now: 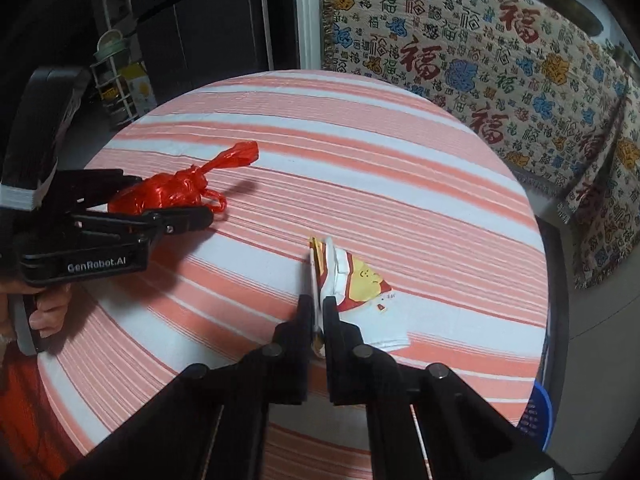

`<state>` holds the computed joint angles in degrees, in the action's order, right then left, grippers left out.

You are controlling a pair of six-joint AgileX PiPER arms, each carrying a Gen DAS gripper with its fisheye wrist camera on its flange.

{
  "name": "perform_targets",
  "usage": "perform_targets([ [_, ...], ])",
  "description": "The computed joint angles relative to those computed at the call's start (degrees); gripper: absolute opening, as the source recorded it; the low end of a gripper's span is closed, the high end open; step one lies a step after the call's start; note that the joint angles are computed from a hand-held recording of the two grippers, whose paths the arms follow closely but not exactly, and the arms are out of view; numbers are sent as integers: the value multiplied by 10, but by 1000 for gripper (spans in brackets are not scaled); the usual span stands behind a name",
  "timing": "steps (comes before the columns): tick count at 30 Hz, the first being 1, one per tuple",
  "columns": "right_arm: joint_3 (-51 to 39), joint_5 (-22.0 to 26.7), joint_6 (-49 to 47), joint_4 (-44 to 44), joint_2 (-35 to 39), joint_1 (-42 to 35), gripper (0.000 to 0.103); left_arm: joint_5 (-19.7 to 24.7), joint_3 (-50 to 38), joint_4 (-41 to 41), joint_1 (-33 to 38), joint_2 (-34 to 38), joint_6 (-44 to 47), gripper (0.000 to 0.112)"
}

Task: Collect trash
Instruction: 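Carry the red bag and white wrapper over the blue wastebasket, then open both tools to drop the red bag and white wrapper into the basket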

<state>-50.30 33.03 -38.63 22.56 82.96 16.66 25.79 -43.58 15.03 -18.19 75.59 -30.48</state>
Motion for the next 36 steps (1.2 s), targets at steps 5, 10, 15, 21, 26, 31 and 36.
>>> perform_targets([
  [5,-2,32,-49,75,-32,-62,5,15,-21,-51,-22,-9,34,46],
  [10,-21,108,-119,131,-71,-177,5,43,-90,-48,-94,26,1,46],
  [15,-50,182,-198,163,-74,-343,6,70,-219,-39,-189,112,-35,46],
  [21,-125,215,-273,160,9,-546,6,106,-426,-51,-287,269,-30,47],
  [26,-195,225,-277,163,107,-630,6,154,-618,-82,-333,422,-4,47],
  [31,-249,248,-267,169,193,-673,6,215,-788,-121,-345,549,16,47],
  [36,-326,282,-215,161,285,-692,6,286,-955,-142,-344,660,30,48],
])
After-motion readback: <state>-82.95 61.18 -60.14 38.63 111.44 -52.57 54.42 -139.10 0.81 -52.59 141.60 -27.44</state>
